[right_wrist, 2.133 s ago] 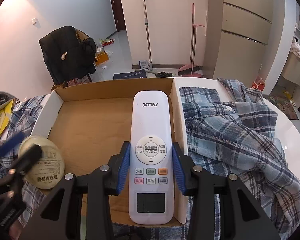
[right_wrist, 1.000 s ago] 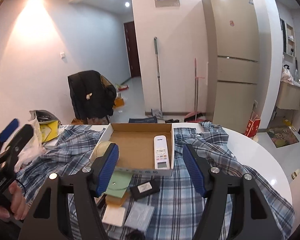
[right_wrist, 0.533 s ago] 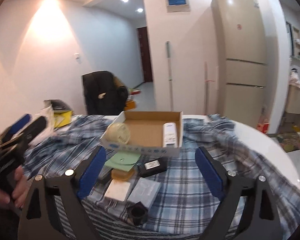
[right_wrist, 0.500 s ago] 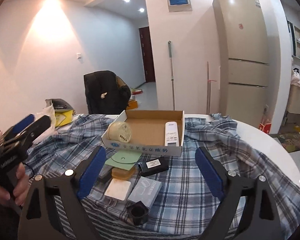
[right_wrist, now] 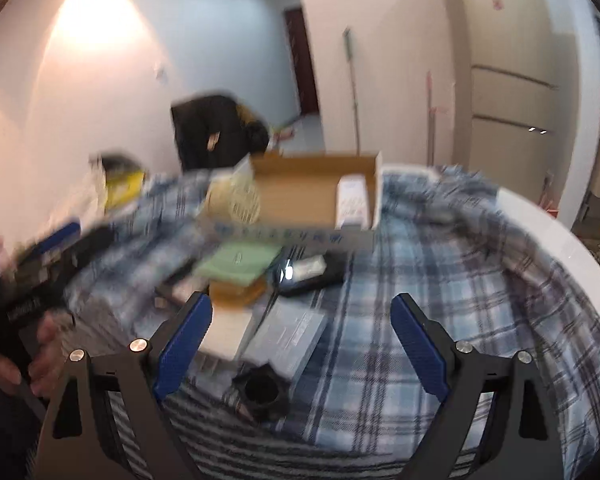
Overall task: Organize rigid objects
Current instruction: 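Grasp the small black square case with the right gripper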
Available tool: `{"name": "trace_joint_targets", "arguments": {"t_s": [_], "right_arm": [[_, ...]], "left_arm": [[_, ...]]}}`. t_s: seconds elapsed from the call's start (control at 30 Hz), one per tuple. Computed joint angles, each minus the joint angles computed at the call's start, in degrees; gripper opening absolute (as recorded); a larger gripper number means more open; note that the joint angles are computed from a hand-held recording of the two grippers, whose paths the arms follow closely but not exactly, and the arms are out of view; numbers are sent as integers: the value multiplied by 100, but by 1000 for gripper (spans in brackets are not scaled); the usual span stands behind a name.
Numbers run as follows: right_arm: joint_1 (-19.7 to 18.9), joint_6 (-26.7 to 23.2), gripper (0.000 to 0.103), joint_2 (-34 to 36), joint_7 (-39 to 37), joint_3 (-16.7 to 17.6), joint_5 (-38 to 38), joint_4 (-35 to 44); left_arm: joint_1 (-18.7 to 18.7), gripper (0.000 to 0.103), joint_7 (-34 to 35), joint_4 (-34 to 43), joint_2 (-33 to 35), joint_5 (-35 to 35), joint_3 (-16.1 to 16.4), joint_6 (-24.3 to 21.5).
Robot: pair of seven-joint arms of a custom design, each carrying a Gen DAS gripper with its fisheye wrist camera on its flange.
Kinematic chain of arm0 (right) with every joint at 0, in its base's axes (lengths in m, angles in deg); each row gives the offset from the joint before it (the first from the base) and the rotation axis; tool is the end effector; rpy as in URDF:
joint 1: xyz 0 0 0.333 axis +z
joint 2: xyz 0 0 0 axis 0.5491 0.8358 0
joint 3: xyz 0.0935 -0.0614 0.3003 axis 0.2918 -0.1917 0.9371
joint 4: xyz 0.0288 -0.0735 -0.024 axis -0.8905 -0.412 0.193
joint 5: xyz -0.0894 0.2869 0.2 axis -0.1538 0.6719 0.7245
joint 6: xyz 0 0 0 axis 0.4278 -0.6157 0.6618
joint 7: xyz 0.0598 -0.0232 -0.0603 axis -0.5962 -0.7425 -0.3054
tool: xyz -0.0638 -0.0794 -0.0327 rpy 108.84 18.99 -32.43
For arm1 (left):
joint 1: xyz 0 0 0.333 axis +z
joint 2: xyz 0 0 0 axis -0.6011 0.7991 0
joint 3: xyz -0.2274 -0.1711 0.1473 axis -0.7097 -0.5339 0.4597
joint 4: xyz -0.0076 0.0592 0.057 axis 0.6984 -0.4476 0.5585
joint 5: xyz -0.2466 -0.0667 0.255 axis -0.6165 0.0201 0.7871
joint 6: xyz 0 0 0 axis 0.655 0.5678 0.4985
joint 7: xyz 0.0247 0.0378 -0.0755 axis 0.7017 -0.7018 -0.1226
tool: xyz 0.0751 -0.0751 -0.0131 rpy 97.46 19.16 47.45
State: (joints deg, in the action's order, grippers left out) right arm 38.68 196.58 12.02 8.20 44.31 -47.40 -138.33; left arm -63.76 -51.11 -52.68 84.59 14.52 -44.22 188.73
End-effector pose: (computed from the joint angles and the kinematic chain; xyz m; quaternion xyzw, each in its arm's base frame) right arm 0.7123 0.1611 0.4723 -0.8200 0.3837 -0.1076 0.4108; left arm 0.5894 -0.3333 0.4832 -0.7147 0.4623 -0.3102 0.4234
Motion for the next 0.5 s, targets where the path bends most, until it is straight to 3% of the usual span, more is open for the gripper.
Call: {"name": "trace_joint_targets", "arguments": {"t_s": [0.1,0.27,0.37,0.5], "right_arm": [[183,-305,90,65,174,-169,-498,39],[174,-1154,90,315,594,-268,-868,497],[297,-2020,87,619,955,-421,-1395,1070],[277,-1965,81,524,896,-380,-1455,906]], "left_arm": [[136,103,101,-85,-46,-291,-40,257],[123,103,132,-66,-12,-383,-12,256],[46,103,221,29,58,-415,0,64],[-153,103,272,139,113,-121,42,-246]]}}
